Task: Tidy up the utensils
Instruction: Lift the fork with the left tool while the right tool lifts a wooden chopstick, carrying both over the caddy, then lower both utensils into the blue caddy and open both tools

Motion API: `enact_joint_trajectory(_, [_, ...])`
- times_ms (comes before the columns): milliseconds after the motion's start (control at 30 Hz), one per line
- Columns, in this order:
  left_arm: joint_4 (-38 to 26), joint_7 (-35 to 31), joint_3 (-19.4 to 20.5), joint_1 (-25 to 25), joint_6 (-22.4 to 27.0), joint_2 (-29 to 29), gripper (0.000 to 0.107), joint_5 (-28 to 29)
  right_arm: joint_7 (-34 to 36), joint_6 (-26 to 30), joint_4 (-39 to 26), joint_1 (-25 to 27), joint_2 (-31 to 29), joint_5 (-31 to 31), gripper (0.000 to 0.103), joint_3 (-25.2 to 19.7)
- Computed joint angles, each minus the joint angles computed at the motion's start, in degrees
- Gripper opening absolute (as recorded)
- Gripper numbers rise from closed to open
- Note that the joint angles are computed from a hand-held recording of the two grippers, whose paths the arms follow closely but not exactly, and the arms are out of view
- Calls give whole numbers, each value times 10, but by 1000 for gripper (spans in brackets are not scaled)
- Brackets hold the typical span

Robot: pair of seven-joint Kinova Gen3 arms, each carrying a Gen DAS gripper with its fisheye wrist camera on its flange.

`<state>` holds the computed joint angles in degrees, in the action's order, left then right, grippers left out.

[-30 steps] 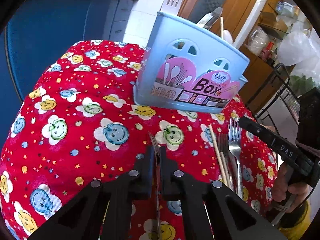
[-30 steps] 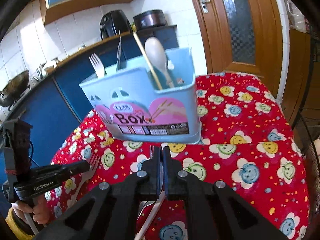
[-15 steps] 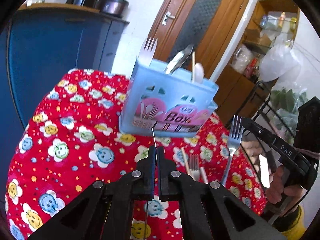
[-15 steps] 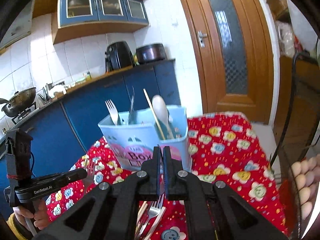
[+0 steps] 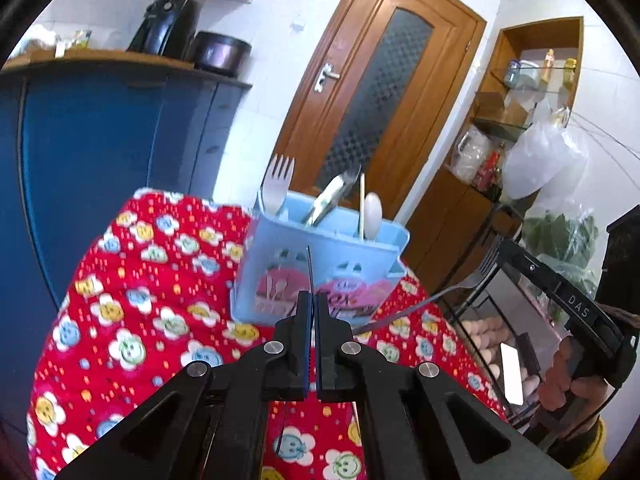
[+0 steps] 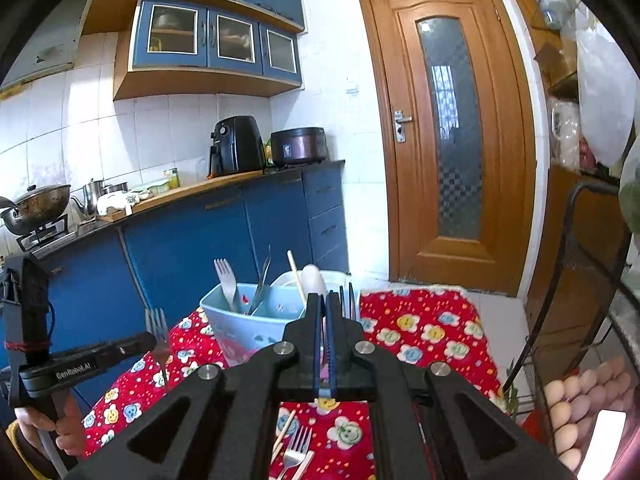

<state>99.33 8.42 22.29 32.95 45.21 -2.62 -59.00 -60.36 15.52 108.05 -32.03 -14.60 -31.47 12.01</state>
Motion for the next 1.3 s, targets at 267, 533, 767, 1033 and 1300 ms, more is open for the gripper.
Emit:
enact_joint_trajectory(267, [-45, -30, 0, -7, 19, 0, 1, -24, -28, 2, -27, 35, 0, 40, 3, -29])
enact_joint_trajectory(533, [-108, -68, -13, -1, 44, 16, 1, -65, -62, 9, -50, 66, 3, 80, 3, -57])
enact_joint_trajectory(767, [-162, -105, -39, 1, 39, 36, 1, -71, -78, 10, -80, 81, 21, 104, 3, -68])
enact_joint_trajectory(1033, [-209, -142, -74, 2, 15, 63, 1, -47, -90, 14, -128, 111, 52, 119, 3, -89])
enact_joint_trajectory(1300, [-222, -140, -110, 10, -10, 83, 1, -44, -185, 0, -167, 180, 90, 233, 3, -169])
